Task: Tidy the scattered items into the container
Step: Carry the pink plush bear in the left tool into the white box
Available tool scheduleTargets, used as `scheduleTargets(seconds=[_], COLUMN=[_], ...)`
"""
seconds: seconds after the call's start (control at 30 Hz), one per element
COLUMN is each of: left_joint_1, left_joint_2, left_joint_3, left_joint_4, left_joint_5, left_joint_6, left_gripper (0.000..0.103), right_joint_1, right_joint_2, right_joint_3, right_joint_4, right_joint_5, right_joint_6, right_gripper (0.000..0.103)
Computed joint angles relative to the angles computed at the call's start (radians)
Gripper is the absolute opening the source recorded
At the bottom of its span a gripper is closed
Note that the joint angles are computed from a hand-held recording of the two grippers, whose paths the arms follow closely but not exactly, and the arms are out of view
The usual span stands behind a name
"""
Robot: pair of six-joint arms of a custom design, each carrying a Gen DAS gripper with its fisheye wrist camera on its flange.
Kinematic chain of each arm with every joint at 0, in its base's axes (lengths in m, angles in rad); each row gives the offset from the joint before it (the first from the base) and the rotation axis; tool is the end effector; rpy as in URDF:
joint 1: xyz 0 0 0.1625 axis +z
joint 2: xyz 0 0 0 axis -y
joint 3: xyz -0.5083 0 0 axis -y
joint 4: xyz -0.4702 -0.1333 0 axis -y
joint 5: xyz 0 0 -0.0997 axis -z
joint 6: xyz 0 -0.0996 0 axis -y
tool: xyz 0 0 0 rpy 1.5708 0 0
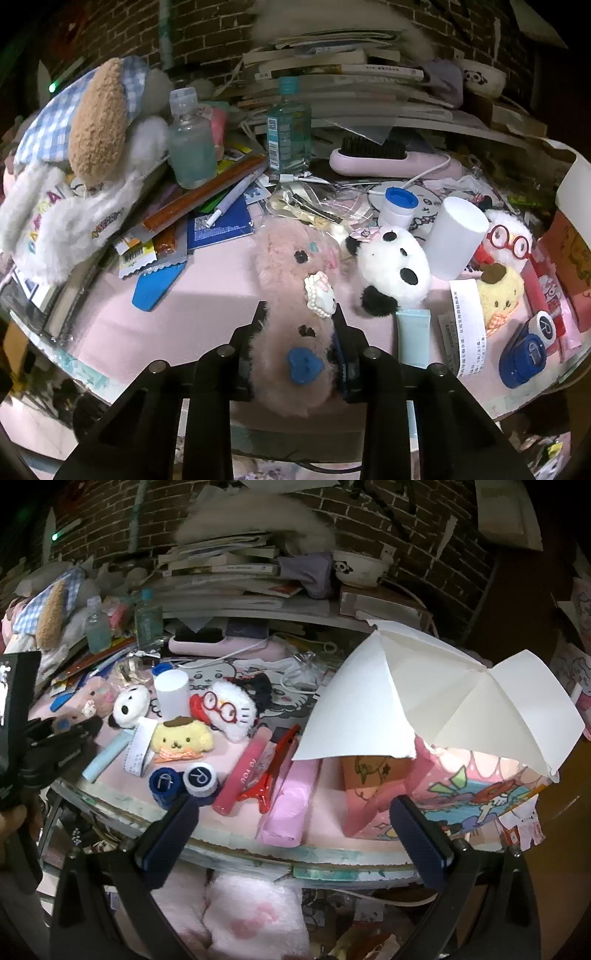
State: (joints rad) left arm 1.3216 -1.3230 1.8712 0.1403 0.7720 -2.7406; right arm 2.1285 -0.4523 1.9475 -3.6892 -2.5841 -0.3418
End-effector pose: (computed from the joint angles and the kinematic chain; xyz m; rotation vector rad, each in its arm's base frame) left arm 0.0710 -0.5508 0.2891 0.2776 2.1509 -0.9333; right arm 0.3613 -0.4870 -0.0688 0.5684 -2.0311 0.7890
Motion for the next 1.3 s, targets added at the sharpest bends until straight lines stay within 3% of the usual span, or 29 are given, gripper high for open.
scheduleTargets(seconds=[0.2,0.33,0.47,0.67,0.8,0.9,1.1,1.3], left_joint_1=[-0.013,-0.038,-0.079,-0.146,-0.198,-0.244,-0.301,-0.344], left_joint_2=[-0.017,-0.041,-0.058,-0.027,0.026,0.077,0.224,0.384], left_joint_3=[0.01,0.023,0.006,-0.084,-0.16,-0.199,-0.315,-0.436], left_joint_4=[-0.016,-0.02,0.04,0.235,0.362,0.408,0.599,0.77], left_joint_5=[-0.016,-0.017,0.015,0.175,0.275,0.272,0.352,0.347], left_joint_6=[0.013,0.019,-0.008,-0.044,-0.039,-0.013,-0.001,0.0], left_gripper=[0.024,0.024,0.024,0.024,0.024,0.024,0.024,0.024], right_joint_1=[0.0,-0.019,-0.016,-0.019,-0.02,-0.02,-0.024,-0.034], right_joint_2=[0.044,0.035,0.077,0.067,0.059,0.05,0.018,-0.001], right_joint_3=[-0.021,0.0,-0.029,-0.021,-0.011,0.0,0.029,0.051], right_joint_4=[-0.128,-0.057,-0.128,-0.116,-0.123,-0.136,-0.15,-0.148], right_joint_5=[-0.011,0.055,0.008,0.014,0.021,0.025,0.038,0.047], right_joint_6=[-0.114,-0.059,-0.123,-0.113,-0.109,-0.104,-0.067,-0.036], right_gripper=[0.103,0.103,0.103,0.103,0.103,0.103,0.103,0.103])
